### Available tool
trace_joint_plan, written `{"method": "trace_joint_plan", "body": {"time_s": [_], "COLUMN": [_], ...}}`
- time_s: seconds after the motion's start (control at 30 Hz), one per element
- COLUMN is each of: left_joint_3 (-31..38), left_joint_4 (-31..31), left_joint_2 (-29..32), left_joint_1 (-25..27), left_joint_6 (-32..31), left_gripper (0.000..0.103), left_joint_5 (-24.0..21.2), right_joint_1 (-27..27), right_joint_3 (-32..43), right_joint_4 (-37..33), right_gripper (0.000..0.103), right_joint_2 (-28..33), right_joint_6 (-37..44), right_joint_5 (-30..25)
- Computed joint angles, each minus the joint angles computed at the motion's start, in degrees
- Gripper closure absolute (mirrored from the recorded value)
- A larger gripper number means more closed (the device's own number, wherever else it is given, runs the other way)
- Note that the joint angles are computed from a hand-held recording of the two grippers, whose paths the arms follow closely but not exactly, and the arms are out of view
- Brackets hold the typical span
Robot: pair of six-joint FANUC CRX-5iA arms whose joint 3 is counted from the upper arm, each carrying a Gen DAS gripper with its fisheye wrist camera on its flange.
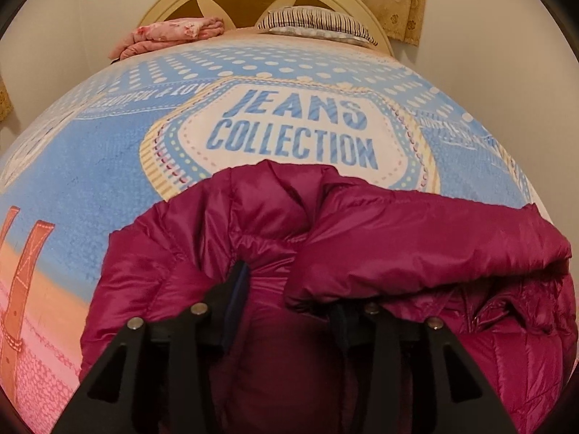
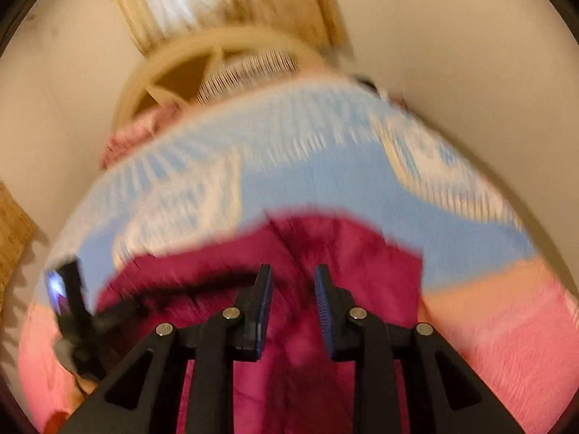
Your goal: Fold large clothes
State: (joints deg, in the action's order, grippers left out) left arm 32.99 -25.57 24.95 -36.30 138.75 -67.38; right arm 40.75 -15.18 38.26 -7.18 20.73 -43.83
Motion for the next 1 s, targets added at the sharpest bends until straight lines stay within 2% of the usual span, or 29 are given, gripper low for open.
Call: {"method": "trace_joint_plan", "body": {"time_s": [0.03,0.1,0.23,0.3,0.33,0.37,0.43,0.53,0.63,0.73,0.77,0.8,0.87,0.9,0.93,1.0], "left_joint_3": [0.03,-0.7,-5.73,-7.25,-7.7,-7.84,-7.36,-1.45,8.18,16.5,16.93,14.97,8.01,4.79,3.64,5.69], "left_joint_4": [0.02,0.93,7.24,7.8,7.37,6.61,3.29,-2.25,-3.12,-2.59,-0.44,1.6,3.8,3.78,2.03,0.68], "left_joint_2": [-0.01,-0.48,-4.52,-6.65,-7.82,-8.66,-10.58,-9.01,-2.37,5.64,7.18,7.01,5.25,3.79,3.06,4.36], "left_joint_1": [-0.03,0.33,2.7,2.79,2.53,2.14,0.5,-2.52,-3.24,-2.67,-1.77,-0.83,0.57,0.81,0.27,-0.29], "left_joint_6": [-0.06,-0.21,-3.24,-3.73,-3.53,-2.97,-1.7,-1.66,-3.96,-5.34,-5.56,-5.16,-1.57,-0.13,1.06,0.56], "left_gripper": [0.057,0.057,0.055,0.043,0.04,0.036,0.036,0.036,0.028,0.028,0.029,0.029,0.027,0.026,0.026,0.022], "left_joint_5": [-0.06,0.53,3.8,3.45,2.85,2.43,2.2,0.78,-1.73,-7.92,-9.19,-8.19,-3.77,-0.67,0.62,-1.43], "right_joint_1": [0.03,-0.67,-2.61,-3.69,-4.01,-3.96,-3.48,-2.57,-1.52,-1.74,-1.86,-2.06,-2.22,-2.14,-2.03,-1.77], "right_joint_3": [2.39,8.38,16.4,17.31,16.32,13.23,8.88,5.83,5.63,4.87,4.53,4.21,3.99,3.95,4.33,5.06], "right_joint_4": [-0.25,-6.03,-16.23,-21.89,-23.5,-22.11,-17.32,-11.01,-7.95,-7.65,-7.75,-7.87,-7.84,-7.53,-7.41,-7.14], "right_gripper": [0.078,0.078,0.078,0.078,0.078,0.078,0.078,0.078,0.078,0.078,0.078,0.078,0.078,0.078,0.078,0.077], "right_joint_2": [1.64,5.91,14.35,16.39,16.93,16.03,14.56,14.07,14.26,13.79,13.58,13.42,13.2,13.27,13.6,14.13], "right_joint_6": [2.03,8.0,13.17,14.64,14.49,13.05,9.48,4.64,3.17,2.83,2.65,2.59,2.46,2.23,2.36,2.81], "right_joint_5": [0.05,0.07,-3.87,-4.77,-3.97,-0.18,4.78,6.8,5.06,5.9,6.49,7.09,7.57,7.65,7.31,6.15]}}
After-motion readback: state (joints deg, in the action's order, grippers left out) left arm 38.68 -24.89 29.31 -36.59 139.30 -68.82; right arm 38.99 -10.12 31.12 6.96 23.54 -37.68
